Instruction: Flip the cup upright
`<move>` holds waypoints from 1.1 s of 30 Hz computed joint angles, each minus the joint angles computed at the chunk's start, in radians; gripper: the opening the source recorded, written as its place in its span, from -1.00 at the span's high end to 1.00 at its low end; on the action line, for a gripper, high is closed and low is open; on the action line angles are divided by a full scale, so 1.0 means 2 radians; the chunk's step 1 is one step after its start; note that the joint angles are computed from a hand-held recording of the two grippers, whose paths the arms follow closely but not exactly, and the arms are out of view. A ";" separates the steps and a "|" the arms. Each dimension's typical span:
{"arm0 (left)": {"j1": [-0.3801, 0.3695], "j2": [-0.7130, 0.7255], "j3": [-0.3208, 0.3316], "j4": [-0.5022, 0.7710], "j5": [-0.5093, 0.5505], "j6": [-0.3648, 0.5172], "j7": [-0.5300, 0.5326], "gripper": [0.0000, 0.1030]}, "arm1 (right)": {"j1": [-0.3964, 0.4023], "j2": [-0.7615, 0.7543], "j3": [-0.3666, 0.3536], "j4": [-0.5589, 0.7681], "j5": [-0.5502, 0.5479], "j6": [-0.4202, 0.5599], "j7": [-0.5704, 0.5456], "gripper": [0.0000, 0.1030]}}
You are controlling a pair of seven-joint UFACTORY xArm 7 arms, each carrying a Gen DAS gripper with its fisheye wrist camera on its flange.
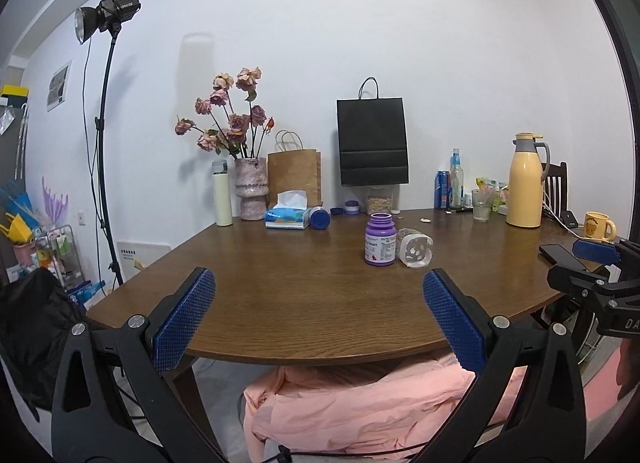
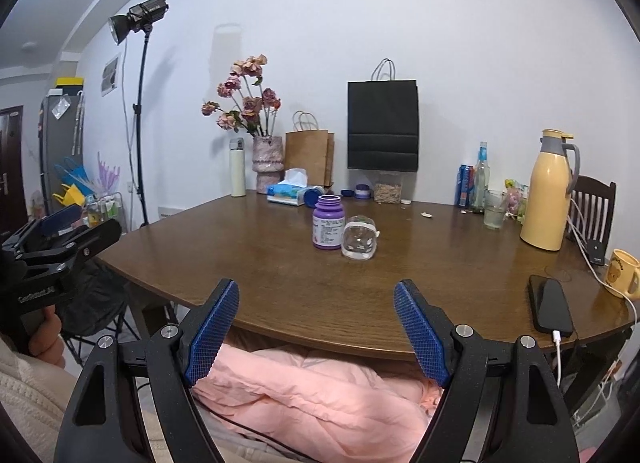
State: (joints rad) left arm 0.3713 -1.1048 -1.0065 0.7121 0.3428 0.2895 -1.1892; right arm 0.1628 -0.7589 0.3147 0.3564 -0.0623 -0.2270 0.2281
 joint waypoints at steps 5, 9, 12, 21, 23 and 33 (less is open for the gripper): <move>0.001 0.001 -0.001 0.001 0.001 0.000 -0.001 -1.00 | 0.003 0.002 -0.005 0.001 0.001 0.002 0.002 -0.65; -0.001 0.003 0.000 0.001 0.001 -0.001 -0.001 -1.00 | 0.001 0.003 -0.002 0.000 -0.001 -0.003 0.000 -0.65; 0.000 0.001 0.000 0.000 0.001 0.000 -0.001 -1.00 | 0.003 0.004 -0.004 -0.001 -0.002 -0.006 -0.002 -0.65; -0.003 0.002 0.000 0.000 0.001 0.002 -0.003 -1.00 | -0.002 0.002 0.002 -0.002 -0.001 -0.006 -0.003 -0.65; -0.002 0.002 0.000 0.001 0.001 0.002 -0.003 -1.00 | -0.003 -0.001 0.004 -0.002 0.001 -0.004 -0.001 -0.65; 0.000 0.001 -0.003 0.001 0.002 0.002 -0.005 -1.00 | -0.004 -0.005 0.005 -0.003 -0.001 -0.004 -0.001 -0.65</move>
